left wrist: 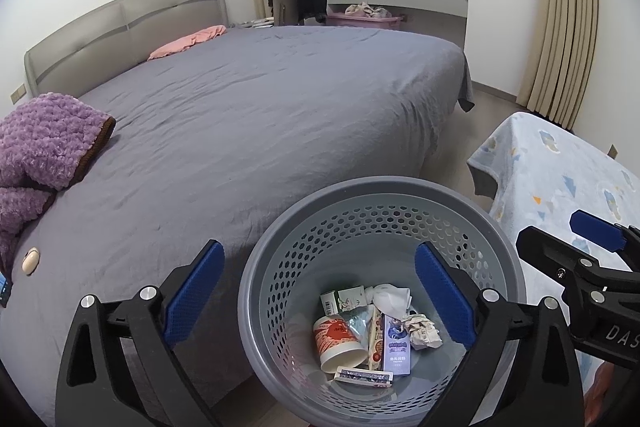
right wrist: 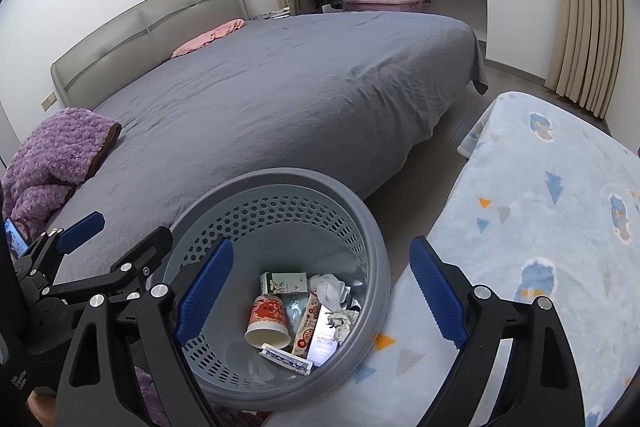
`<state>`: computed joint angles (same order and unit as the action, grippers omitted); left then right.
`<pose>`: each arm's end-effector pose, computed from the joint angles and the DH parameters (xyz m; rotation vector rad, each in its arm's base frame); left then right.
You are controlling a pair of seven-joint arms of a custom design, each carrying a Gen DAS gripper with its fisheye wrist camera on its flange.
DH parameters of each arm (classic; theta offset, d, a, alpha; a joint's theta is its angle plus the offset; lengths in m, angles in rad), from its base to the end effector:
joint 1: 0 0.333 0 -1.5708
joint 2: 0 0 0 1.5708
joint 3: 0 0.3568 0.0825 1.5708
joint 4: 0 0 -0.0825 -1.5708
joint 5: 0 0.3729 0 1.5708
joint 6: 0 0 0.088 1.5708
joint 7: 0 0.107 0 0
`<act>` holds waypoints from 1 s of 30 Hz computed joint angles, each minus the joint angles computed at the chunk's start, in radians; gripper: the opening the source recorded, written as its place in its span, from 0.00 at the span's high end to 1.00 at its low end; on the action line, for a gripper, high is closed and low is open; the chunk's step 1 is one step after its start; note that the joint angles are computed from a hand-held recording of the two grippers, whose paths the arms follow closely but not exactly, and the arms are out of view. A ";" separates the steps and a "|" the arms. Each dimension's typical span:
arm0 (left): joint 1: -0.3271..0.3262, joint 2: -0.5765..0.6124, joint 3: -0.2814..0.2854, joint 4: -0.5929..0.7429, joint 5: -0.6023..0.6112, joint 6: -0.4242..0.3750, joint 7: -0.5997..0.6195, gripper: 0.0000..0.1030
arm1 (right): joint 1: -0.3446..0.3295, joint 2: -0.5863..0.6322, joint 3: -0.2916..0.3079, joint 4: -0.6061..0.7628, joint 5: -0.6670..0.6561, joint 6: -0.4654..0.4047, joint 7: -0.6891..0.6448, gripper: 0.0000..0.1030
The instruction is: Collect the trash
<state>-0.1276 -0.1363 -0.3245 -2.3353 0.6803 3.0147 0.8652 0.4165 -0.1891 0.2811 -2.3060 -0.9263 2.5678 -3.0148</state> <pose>0.4388 -0.2720 0.5170 -1.3618 2.0629 -0.8616 0.3703 0.3357 0.5079 -1.4437 1.9581 -0.6298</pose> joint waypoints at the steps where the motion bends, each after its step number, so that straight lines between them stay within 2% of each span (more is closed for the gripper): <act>1: 0.003 0.001 -0.002 0.001 0.005 -0.001 -0.007 0.07 | 0.000 -0.001 0.000 0.000 0.001 -0.004 -0.001 0.17; 15: 0.007 0.000 0.000 0.002 0.018 -0.002 -0.033 0.06 | 0.002 0.002 -0.004 -0.003 0.028 -0.006 -0.027 0.17; 21: 0.009 0.001 -0.002 0.005 0.035 -0.006 -0.055 0.06 | 0.011 0.014 -0.002 0.010 0.037 -0.039 -0.044 0.17; 30: 0.007 0.000 0.000 0.006 0.050 -0.011 -0.069 0.06 | 0.017 0.015 -0.009 0.008 0.047 -0.044 -0.053 0.17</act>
<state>-0.1204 -0.1359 -0.3242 -2.3295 0.7304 3.0036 0.7966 0.4334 -0.1737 0.2722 -2.2975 -0.8790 2.5236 -3.0678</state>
